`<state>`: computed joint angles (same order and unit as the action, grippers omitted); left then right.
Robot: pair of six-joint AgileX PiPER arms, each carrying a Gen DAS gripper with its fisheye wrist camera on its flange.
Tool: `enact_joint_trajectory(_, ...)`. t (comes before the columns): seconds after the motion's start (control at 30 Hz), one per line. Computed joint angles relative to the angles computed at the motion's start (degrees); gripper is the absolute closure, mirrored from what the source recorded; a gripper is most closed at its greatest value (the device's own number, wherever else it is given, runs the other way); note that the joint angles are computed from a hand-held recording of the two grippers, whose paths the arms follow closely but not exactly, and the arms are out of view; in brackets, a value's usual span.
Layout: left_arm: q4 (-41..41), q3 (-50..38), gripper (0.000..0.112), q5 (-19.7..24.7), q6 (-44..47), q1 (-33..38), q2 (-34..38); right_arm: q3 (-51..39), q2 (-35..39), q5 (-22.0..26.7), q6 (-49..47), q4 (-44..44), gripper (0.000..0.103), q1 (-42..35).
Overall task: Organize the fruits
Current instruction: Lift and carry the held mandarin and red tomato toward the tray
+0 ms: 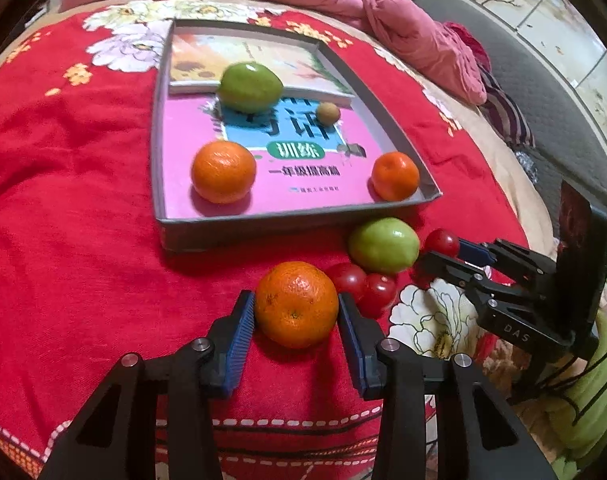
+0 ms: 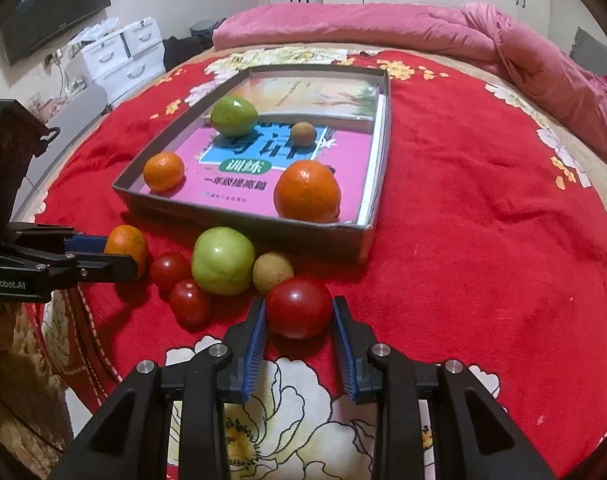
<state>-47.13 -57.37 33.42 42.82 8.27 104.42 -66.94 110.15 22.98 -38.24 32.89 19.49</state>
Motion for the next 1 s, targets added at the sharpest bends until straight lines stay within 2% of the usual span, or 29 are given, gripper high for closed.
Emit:
enact_joint_trajectory(0.23,3.9,0.8,0.069,-0.9,-5.0,-0.3,-4.4,2.6,-3.6,-2.0,-12.0,12.8,0.071,-0.9)
enact_joint_trajectory(0.63,7.3,0.7,0.069,-1.0,-10.2,-1.5,-10.5,4.2,-6.4,-2.4,-26.5,27.6,0.071,-1.3)
enact_joint_trajectory(1.0,9.4,-1.4,0.069,-0.9,-13.4,-1.9,-10.4,3.2,-6.4,-1.6,-29.5,30.6,0.071,-0.4)
